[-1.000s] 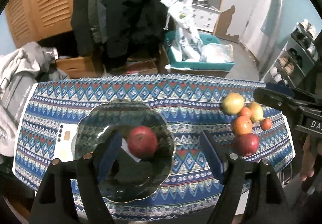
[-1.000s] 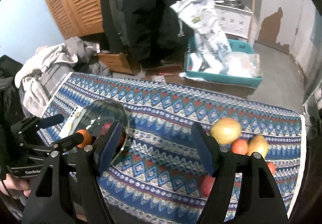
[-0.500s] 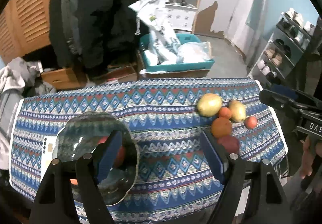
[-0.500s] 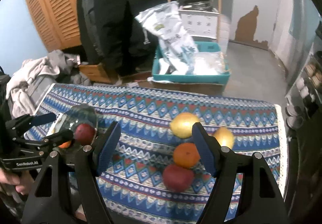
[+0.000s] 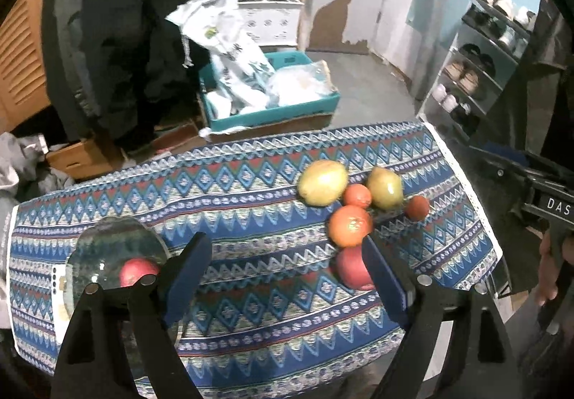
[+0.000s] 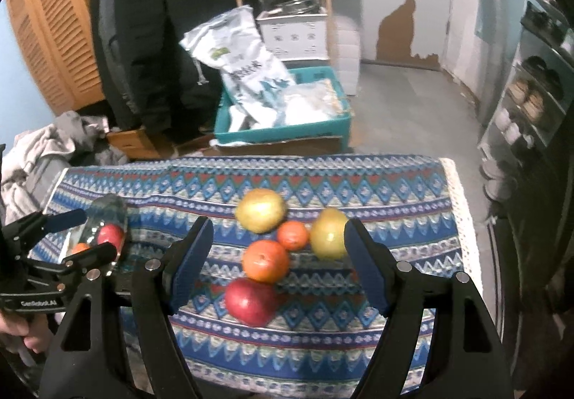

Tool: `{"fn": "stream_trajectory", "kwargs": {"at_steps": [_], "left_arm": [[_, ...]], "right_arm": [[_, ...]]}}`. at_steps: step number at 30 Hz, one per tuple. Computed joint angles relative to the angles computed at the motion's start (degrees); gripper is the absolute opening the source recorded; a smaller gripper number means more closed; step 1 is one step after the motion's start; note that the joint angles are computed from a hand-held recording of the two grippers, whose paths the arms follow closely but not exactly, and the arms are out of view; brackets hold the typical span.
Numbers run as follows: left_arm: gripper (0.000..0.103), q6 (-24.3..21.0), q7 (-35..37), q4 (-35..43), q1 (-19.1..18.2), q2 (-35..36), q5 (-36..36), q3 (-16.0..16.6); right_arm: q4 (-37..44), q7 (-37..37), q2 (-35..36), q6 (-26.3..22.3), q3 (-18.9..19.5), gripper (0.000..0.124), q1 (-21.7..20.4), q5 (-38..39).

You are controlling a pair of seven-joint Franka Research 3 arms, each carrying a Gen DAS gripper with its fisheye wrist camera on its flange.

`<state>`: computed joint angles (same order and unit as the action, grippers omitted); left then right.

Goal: Organize fruits
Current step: 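Move both tools back toward the remaining fruit on the tablecloth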

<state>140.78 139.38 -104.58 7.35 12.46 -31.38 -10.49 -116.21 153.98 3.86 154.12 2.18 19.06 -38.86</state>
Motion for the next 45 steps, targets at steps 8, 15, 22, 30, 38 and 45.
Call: {"fn": "stream_trajectory", "kwargs": {"at_steps": [8, 15, 22, 30, 38, 45], "left_arm": [[0.087, -0.8, -1.8, -0.2, -1.8, 0.9, 2.0, -0.9], [0.088, -2.7, -3.7, 0.3, -3.1, 2.7, 3.8, -1.8], [0.088, -5.8, -8.8, 2.0, -5.2, 7.1, 9.9, -2.2], [0.088, -5.7, -12.9, 3.0, -6.2, 11.1, 15.1, -3.2], [0.088, -7.1, -16.7, 5.0, -6.5, 14.6, 18.4, -3.8], [0.088, -8.3, -18.1, 6.4, -6.4, 17.1, 19.8, -4.5]], "right_arm": [[-4.6, 1.8, -2.7, -0.2, 0.0, 0.076, -2.1, -0.2], [-6.9, 0.9, -2.5, 0.0, 0.1, 0.077, -4.0, 2.1], [-8.8, -2.1, -1.4, -0.4, -0.5, 0.077, -4.5, 6.6], [-9.3, -6.5, 1.6, -1.2, -1.3, 0.077, -4.1, 12.9], [-8.8, -8.4, 3.0, -2.3, -2.5, 0.077, -3.0, 15.8], [-8.8, -9.0, 3.3, -2.3, -2.9, 0.077, -3.0, 16.7]]}}
